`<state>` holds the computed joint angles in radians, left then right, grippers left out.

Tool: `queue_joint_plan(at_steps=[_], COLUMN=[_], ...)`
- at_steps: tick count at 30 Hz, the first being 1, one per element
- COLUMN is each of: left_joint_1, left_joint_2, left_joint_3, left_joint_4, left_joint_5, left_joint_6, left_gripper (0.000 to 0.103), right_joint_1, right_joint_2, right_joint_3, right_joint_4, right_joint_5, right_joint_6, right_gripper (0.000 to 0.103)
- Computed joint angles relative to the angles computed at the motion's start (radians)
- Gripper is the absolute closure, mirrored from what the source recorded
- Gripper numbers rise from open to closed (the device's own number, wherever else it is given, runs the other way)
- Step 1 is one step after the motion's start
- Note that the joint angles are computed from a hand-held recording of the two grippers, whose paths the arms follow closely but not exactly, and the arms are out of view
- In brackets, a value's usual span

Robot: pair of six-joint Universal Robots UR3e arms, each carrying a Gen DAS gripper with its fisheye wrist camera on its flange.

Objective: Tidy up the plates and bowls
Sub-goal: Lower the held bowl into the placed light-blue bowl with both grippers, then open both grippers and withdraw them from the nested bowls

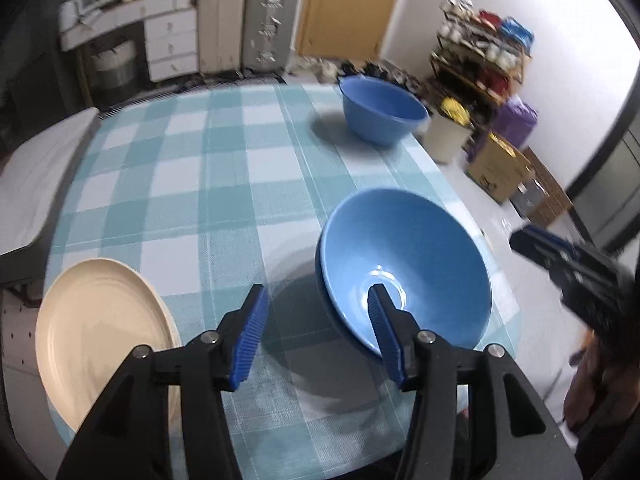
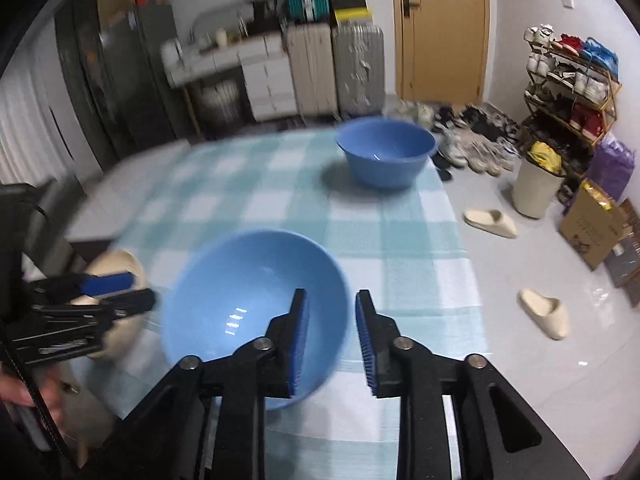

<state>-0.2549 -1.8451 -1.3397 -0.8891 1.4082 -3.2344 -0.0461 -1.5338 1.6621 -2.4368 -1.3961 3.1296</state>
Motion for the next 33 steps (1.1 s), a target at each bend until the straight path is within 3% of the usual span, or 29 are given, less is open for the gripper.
queue_joint_plan(at_steps=[2, 5, 6, 8, 11, 14, 16, 22, 26, 30, 33], left_joint_1=[-0.029, -0.076, -0.094, -0.135, -0.182, -0.221, -0.23, -0.19, -0.241, -0.208, -0.194], left_joint_2=[0.027, 0.058, 0.067, 0.071, 0.045, 0.007, -0.021, -0.052, -0.103, -0.055, -0.017], left_joint_3=[-0.056, -0.148, -0.182, -0.238, -0.263, -0.292, -0.272, -0.233, -0.202, -0.28, -0.318], left_joint_4=[0.089, 0.244, 0.304, 0.417, 0.503, 0.611, 0.596, 0.518, 0.528, 0.55, 0.542], left_joint_5=[0.051, 0.126, 0.162, 0.232, 0.316, 0.396, 0.411, 0.329, 0.47, 0.363, 0.318], left_joint_6=[-0.035, -0.067, -0.078, -0.087, -0.082, -0.068, -0.054, -0.111, -0.114, -0.143, -0.171], left_gripper=[0.046, 0.013, 0.009, 0.008, 0.002, 0.002, 0.002, 0.002, 0.002, 0.002, 0.002], right_joint_1=[0.009, 0.004, 0.0, -0.018, -0.03, -0.042, -0.046, -0.079, -0.057, 0.0, 0.001], right_joint_2=[-0.041, -0.097, -0.109, -0.146, -0.181, -0.209, -0.219, -0.215, -0.192, -0.158, -0.154], right_joint_3=[0.083, 0.194, 0.228, 0.316, 0.429, 0.521, 0.579, 0.641, 0.653, 0.649, 0.646], right_joint_4=[-0.104, -0.229, -0.275, -0.384, -0.543, -0.679, -0.772, -0.841, -0.9, -0.938, -0.925], right_joint_5=[0.009, 0.05, 0.063, 0.101, 0.12, 0.115, 0.108, 0.175, 0.139, 0.045, 0.045], right_joint_6=[0.051, 0.107, 0.129, 0.173, 0.21, 0.222, 0.21, 0.159, 0.172, 0.178, 0.19], right_gripper=[0.071, 0.067, 0.064, 0.051, 0.024, 0.012, 0.003, 0.002, 0.001, 0.001, 0.001])
